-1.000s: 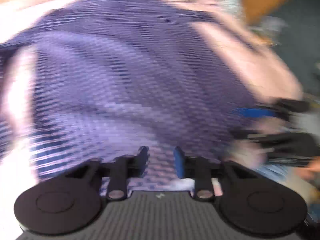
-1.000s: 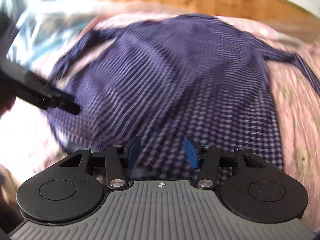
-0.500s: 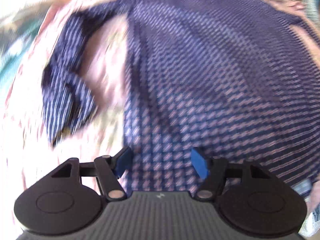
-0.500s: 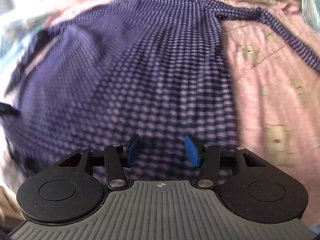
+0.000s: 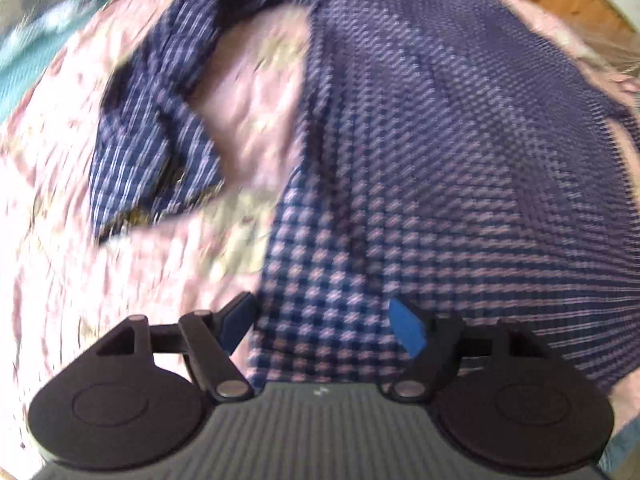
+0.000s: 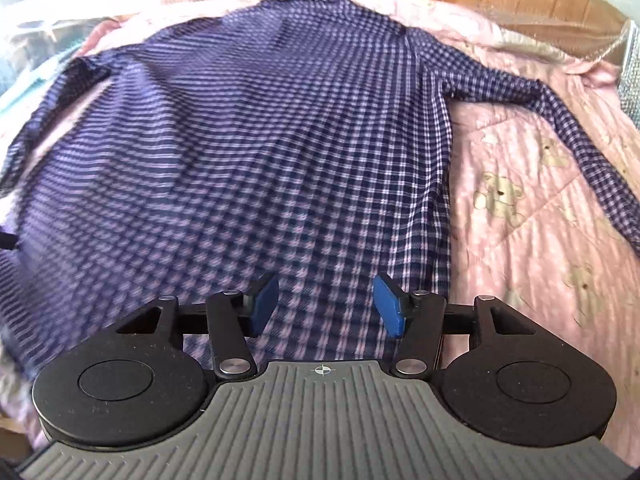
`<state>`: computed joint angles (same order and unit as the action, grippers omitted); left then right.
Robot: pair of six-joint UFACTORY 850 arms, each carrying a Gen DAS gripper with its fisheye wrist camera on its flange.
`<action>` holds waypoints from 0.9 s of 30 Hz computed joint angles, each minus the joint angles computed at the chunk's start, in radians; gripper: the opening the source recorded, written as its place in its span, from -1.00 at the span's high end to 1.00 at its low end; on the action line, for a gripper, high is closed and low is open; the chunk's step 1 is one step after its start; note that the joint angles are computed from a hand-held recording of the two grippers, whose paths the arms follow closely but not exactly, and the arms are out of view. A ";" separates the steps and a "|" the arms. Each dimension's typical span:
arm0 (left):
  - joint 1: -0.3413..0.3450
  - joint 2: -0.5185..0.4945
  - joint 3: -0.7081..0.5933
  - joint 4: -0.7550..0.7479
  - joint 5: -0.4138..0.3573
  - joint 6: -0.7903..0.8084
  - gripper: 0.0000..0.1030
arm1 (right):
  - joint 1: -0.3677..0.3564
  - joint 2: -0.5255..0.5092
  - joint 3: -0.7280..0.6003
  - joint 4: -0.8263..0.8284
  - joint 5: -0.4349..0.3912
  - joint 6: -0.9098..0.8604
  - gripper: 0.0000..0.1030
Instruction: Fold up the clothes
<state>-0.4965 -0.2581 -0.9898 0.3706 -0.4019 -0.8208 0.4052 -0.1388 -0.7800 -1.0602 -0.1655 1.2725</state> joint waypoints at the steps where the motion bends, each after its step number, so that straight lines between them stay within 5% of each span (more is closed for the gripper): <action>1: -0.006 0.002 0.003 0.038 -0.006 -0.016 -0.50 | -0.018 -0.025 -0.013 0.101 0.002 -0.105 -0.10; 4: -0.006 0.005 0.007 0.027 -0.043 0.008 -0.65 | -0.086 -0.008 0.020 0.406 0.040 -0.419 -0.14; 10: 0.077 -0.002 -0.083 -0.048 -0.085 0.051 -0.54 | -0.176 -0.001 -0.061 0.967 -0.070 -1.047 -0.12; 16: 0.184 -0.210 -0.419 -0.028 -0.130 0.047 -0.59 | -0.302 -0.179 -0.347 1.453 -0.061 -1.584 -0.24; 22: 0.187 -0.494 -0.828 0.123 -0.272 0.021 -0.60 | -0.322 -0.515 -0.820 1.439 -0.093 -1.647 -0.24; 27: 0.181 -0.834 -1.347 -0.034 -0.318 0.250 -0.61 | -0.304 -0.793 -1.225 1.243 -0.213 -1.580 -0.04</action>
